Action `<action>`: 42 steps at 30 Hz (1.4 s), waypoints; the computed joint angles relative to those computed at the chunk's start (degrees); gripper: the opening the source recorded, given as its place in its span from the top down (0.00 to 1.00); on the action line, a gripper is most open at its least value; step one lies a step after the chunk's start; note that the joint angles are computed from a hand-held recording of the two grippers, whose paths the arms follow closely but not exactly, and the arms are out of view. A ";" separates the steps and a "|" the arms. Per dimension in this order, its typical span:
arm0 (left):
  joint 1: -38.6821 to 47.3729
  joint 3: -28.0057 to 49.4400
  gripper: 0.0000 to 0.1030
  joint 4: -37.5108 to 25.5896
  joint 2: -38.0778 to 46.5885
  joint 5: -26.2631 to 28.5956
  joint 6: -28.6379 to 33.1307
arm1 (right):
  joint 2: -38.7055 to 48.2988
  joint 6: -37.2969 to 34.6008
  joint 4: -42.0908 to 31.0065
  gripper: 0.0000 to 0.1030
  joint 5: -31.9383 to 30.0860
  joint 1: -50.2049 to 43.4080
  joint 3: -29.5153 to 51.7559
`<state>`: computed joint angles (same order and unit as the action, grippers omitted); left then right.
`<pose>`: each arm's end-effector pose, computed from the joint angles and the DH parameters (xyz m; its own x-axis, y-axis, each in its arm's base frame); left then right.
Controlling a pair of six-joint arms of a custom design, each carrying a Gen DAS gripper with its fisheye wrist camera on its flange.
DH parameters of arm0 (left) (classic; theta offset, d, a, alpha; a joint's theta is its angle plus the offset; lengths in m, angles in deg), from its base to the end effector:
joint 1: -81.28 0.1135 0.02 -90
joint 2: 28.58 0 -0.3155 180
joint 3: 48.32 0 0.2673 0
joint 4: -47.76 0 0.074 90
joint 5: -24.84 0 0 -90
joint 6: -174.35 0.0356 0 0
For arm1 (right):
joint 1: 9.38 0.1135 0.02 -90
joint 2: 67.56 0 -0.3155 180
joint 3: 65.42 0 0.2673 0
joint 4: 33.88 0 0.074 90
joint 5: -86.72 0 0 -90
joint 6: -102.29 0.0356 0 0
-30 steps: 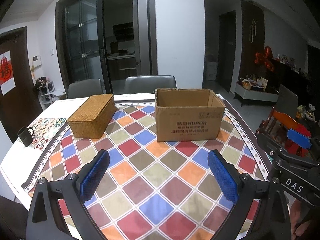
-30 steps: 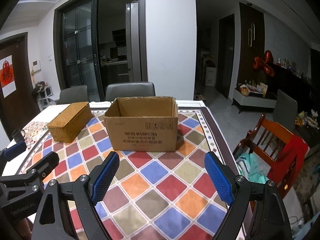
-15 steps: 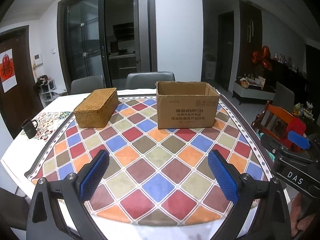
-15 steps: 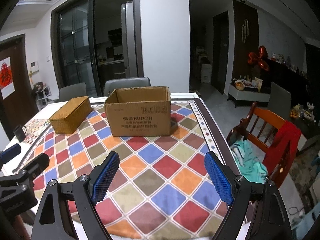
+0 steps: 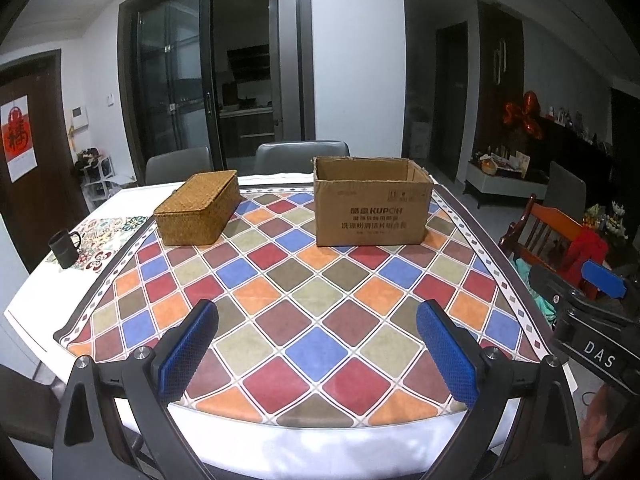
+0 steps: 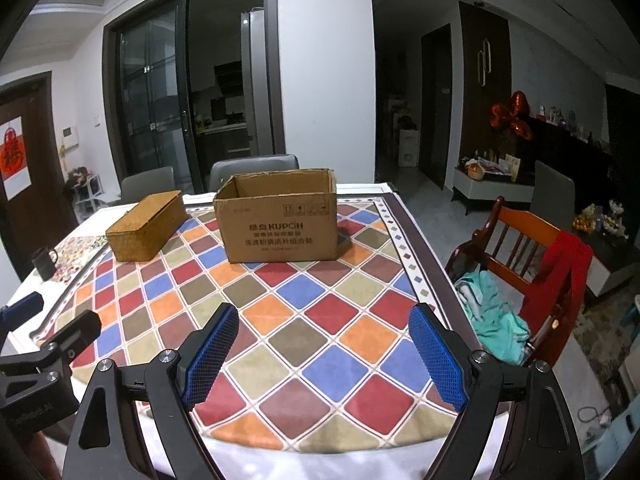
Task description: Organize snacks
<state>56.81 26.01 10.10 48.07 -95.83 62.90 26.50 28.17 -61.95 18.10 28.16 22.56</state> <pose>0.2755 -0.1054 0.3424 -0.5445 -0.0978 -0.8330 -0.2134 0.9767 0.0248 0.3225 0.2315 0.3397 -0.5179 -0.0767 -0.8520 -0.1938 0.9806 0.0296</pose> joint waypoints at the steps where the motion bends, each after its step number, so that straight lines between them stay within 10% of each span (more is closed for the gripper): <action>1: -0.15 0.06 0.02 -0.12 -0.09 -0.17 -0.08 | -0.05 0.01 -0.01 0.15 -0.04 0.00 -0.06; 42: -0.43 0.71 0.02 -1.03 -0.32 -0.40 -0.42 | -1.38 0.30 -0.75 0.15 1.39 0.77 -0.47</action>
<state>56.38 26.72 9.07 47.74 -96.24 62.48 25.12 28.47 -62.70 19.48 28.93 22.09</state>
